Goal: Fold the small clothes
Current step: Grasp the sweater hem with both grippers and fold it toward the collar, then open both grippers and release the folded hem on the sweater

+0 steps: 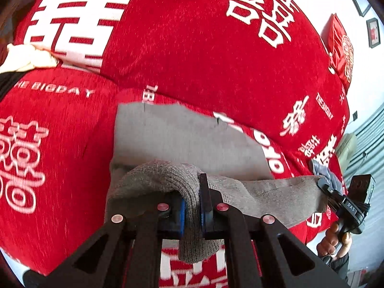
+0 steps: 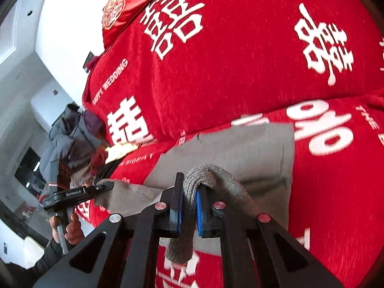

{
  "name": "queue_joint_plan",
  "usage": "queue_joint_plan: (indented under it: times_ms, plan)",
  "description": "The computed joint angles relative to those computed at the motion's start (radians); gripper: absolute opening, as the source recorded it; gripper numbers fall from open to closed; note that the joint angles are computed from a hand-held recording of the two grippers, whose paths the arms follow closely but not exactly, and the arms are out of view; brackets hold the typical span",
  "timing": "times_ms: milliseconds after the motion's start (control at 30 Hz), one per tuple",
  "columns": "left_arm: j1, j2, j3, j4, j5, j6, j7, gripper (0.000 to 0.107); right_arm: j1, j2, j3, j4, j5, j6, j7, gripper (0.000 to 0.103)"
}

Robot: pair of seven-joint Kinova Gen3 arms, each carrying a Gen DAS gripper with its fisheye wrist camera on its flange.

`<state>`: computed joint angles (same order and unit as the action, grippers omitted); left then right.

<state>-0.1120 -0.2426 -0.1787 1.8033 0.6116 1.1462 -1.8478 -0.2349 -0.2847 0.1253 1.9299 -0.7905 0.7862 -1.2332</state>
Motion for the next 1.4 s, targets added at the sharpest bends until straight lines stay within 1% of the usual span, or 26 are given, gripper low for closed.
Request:
queue_joint_plan:
  times_ms: [33,100,233,300,333,367,400,467,533,600,633,700,733,767,800,833,867,900,933,967,1033,1100,1167,1300,1367,1400]
  plan:
    - [0.004,0.025,0.001,-0.031,-0.001,-0.002,0.014,0.01,0.003,0.018,-0.003,-0.022,0.005,-0.004,-0.011,0.009]
    - [0.067,0.062,-0.043,-0.073,-0.008,-0.015,0.034,0.01,0.008,0.065,-0.001,-0.076,0.003,-0.004,-0.012,0.009]
    - [0.252,0.169,-0.192,-0.177,-0.024,-0.052,0.061,0.01,0.041,0.17,-0.046,-0.184,0.041,-0.018,-0.045,0.009]
    - [0.339,0.234,-0.282,-0.218,-0.012,-0.051,0.059,0.01,0.062,0.243,-0.08,-0.239,0.099,-0.03,-0.098,0.009]
    - [0.361,0.28,-0.316,-0.236,0.006,-0.047,0.051,0.01,0.073,0.277,-0.092,-0.259,0.119,-0.03,-0.124,0.009]
    - [0.366,0.315,-0.331,-0.248,0.022,-0.039,0.047,0.01,0.085,0.311,-0.104,-0.276,0.133,-0.028,-0.147,0.009]
    - [0.356,0.351,-0.328,-0.259,0.03,-0.036,0.047,0.01,0.093,0.352,-0.115,-0.294,0.156,-0.03,-0.176,0.009]
    - [0.31,0.42,-0.285,-0.275,0.034,-0.031,0.057,0.01,0.09,0.433,-0.126,-0.327,0.218,-0.03,-0.247,0.009]
    - [0.245,0.471,-0.211,-0.278,0.031,-0.043,0.07,0.01,0.108,0.488,-0.15,-0.344,0.249,-0.026,-0.284,0.009]
    - [0.201,0.511,-0.17,-0.279,0.043,-0.043,0.072,0.01,0.116,0.535,-0.167,-0.352,0.274,-0.034,-0.32,0.009]
    - [0.156,0.53,-0.124,-0.282,0.042,-0.044,0.082,0.01,0.127,0.553,-0.177,-0.356,0.273,-0.035,-0.334,0.01]
    - [0.067,0.567,-0.048,-0.296,0.065,-0.017,0.093,0.012,0.155,0.59,-0.196,-0.371,0.256,-0.023,-0.372,0.015]
    - [0.032,0.577,-0.021,-0.297,0.078,-0.009,0.095,0.017,0.166,0.601,-0.202,-0.378,0.254,-0.016,-0.389,0.019]
    - [0.001,0.589,-0.008,-0.298,0.107,0.008,0.094,0.034,0.187,0.613,-0.214,-0.383,0.236,-0.009,-0.394,0.024]
    - [-0.013,0.591,-0.012,-0.293,0.133,0.017,0.089,0.058,0.208,0.614,-0.227,-0.379,0.215,-0.008,-0.388,0.04]
    - [-0.016,0.582,-0.035,-0.275,0.171,0.016,0.078,0.069,0.223,0.607,-0.234,-0.365,0.187,-0.019,-0.374,0.052]
    - [-0.006,0.563,-0.073,-0.247,0.209,0.004,0.063,0.084,0.24,0.589,-0.249,-0.343,0.171,-0.042,-0.366,0.058]
    - [-0.01,0.54,-0.093,-0.222,0.235,-0.007,0.053,0.094,0.239,0.575,-0.248,-0.33,0.17,-0.058,-0.367,0.069]
    - [-0.023,0.525,-0.096,-0.211,0.248,-0.01,0.052,0.097,0.231,0.55,-0.24,-0.315,0.186,-0.077,-0.378,0.076]
    - [-0.041,0.509,-0.092,-0.196,0.261,-0.017,0.047,0.098,0.239,0.524,-0.251,-0.297,0.204,-0.099,-0.385,0.076]
    - [-0.02,0.472,-0.128,-0.185,0.245,-0.023,0.055,0.098,0.202,0.493,-0.227,-0.293,0.255,-0.099,-0.416,0.076]
    - [0.064,0.439,-0.184,-0.19,0.172,-0.041,0.046,0.098,0.109,0.463,-0.155,-0.294,0.337,-0.089,-0.433,0.076]
    - [0.157,0.417,-0.215,-0.201,0.091,-0.061,0.046,0.098,0.016,0.457,-0.093,-0.305,0.418,-0.081,-0.434,0.076]
    - [0.342,0.423,-0.224,-0.235,-0.072,-0.122,0.065,0.098,-0.169,0.517,-0.004,-0.394,0.581,-0.003,-0.453,0.076]
    - [0.435,0.462,-0.229,-0.269,-0.153,-0.159,0.095,0.098,-0.262,0.557,0.044,-0.44,0.662,0.027,-0.46,0.076]
    - [0.481,0.496,-0.247,-0.294,-0.194,-0.174,0.11,0.098,-0.308,0.587,0.075,-0.47,0.703,0.043,-0.454,0.076]
